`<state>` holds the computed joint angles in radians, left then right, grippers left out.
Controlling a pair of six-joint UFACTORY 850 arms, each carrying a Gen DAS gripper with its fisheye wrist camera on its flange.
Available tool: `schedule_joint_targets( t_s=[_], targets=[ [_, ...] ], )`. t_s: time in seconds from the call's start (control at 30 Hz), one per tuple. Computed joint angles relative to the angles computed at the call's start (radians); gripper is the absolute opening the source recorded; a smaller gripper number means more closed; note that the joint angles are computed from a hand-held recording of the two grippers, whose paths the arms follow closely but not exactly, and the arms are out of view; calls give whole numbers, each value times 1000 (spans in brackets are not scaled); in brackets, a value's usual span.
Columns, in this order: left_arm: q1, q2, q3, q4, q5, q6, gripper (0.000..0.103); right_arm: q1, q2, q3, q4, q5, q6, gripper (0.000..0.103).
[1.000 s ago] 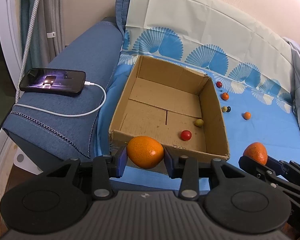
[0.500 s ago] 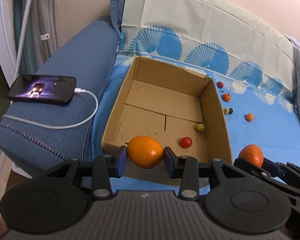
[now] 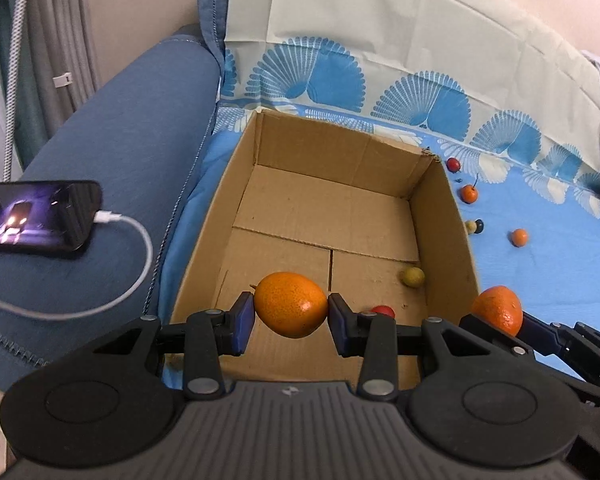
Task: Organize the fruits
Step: 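Open both tools to drop the tangerines into the box, then lift away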
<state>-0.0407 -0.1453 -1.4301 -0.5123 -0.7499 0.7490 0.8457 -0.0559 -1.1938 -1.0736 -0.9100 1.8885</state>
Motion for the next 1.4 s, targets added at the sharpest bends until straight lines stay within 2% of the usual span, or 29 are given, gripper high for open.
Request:
schedule_joint_targets(
  t_s=[0.23,0.5,0.83,0.97,1.0,1.03,1.07,1.1,1.13,1.2,1.4],
  targets=[
    [-58,-81,-39,83,48,-59,44,-83,-45,1,16,85,-45,39],
    [-102,-167,-66,200,69,-138,44,-148,-101,-8,72,164,-127,40],
    [-117,-231,-89,288,98,-191,44,-168,-137,-15,91,174,-226,40],
    [-114,-239,-91,276,106,-177,46,-176,-144,-20,122,180,-285,40],
    [-112,-239,-93,262,105,-164,61,-179,-144,-22,134,181,-307,44],
    [-110,-236,-91,252,112,-158,74,-174,-147,-27,130,164,-312,59],
    [-106,-229,-86,227,118,-141,90,-165,-147,-29,102,137,-295,68],
    [-101,-222,-85,188,105,-107,100,-157,-145,-30,81,115,-284,85],
    [-102,-210,-77,190,110,-108,103,-150,-142,-30,65,99,-278,91],
    [-110,-180,-46,223,161,-131,103,-138,-129,-29,61,76,-297,93],
    [-91,-119,-22,209,95,-112,103,-74,-65,-20,80,-4,-263,99]
  ],
)
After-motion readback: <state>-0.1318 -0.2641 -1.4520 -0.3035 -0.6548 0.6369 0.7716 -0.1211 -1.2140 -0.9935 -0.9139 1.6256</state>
